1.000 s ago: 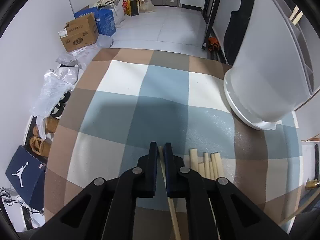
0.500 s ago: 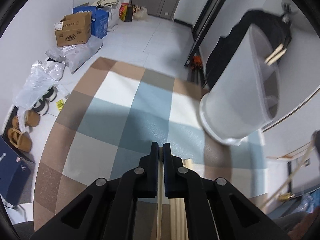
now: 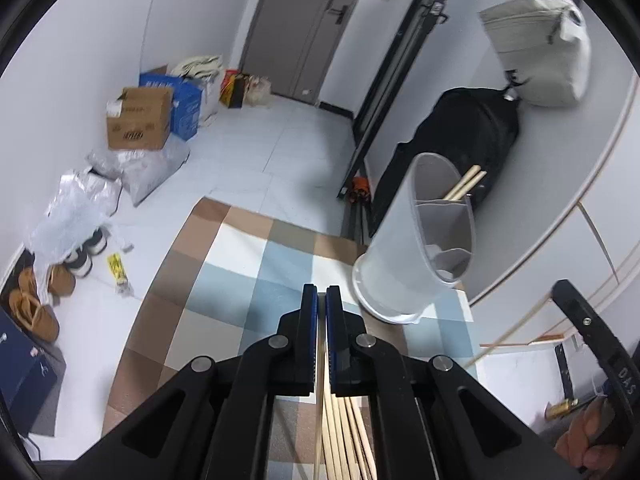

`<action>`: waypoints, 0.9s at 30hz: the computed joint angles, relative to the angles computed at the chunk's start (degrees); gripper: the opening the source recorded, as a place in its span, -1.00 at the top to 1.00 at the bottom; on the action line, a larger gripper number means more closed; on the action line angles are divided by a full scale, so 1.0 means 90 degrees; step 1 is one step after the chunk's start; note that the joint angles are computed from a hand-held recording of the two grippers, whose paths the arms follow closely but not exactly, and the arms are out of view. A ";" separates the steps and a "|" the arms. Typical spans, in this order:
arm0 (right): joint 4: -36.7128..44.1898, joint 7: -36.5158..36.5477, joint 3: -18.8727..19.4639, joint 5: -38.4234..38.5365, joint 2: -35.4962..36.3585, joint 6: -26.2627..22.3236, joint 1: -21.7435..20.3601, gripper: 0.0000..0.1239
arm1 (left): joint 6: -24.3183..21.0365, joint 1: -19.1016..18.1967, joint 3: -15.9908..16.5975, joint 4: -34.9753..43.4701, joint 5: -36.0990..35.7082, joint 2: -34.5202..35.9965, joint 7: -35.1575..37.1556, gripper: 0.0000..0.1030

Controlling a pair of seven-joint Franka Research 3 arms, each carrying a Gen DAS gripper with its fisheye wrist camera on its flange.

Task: Organize utensils
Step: 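Carry both held chopsticks up above the white utensil holder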

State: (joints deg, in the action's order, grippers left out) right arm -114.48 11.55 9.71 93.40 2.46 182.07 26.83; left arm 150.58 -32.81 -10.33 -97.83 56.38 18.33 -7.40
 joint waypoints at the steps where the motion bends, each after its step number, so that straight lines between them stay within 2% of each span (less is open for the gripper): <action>1: -0.0064 0.0035 0.0009 -0.0057 -0.0046 0.0006 0.0009 0.91 | 0.0044 -0.0024 0.0026 -0.0038 0.0109 -0.0050 -0.0076 1.00; 9: -0.0320 0.0055 0.0010 -0.0092 -0.0342 0.0075 0.0051 0.91 | 0.0135 -0.0053 0.0004 -0.0028 0.0833 -0.0296 -0.0513 1.00; 16: -0.0293 0.0067 -0.0057 -0.0156 -0.0577 0.0024 0.0017 0.91 | 0.0133 -0.0059 -0.0077 0.0326 0.1186 -0.0320 -0.0391 1.00; 23: -0.0028 0.0838 -0.0182 -0.1174 -0.0650 -0.0124 -0.0037 0.92 | 0.0036 -0.0102 -0.0056 0.1031 0.1124 -0.0122 0.0141 1.00; 27: 0.0235 0.1590 -0.0274 -0.1997 -0.0555 -0.0294 -0.0110 0.91 | -0.0010 -0.0139 0.0014 0.1548 0.0886 0.0103 0.0583 1.00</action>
State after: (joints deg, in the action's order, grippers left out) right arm -112.37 25.85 7.25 75.43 -2.54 179.42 25.84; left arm 150.49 -34.06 -10.20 -83.90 64.35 19.25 -2.15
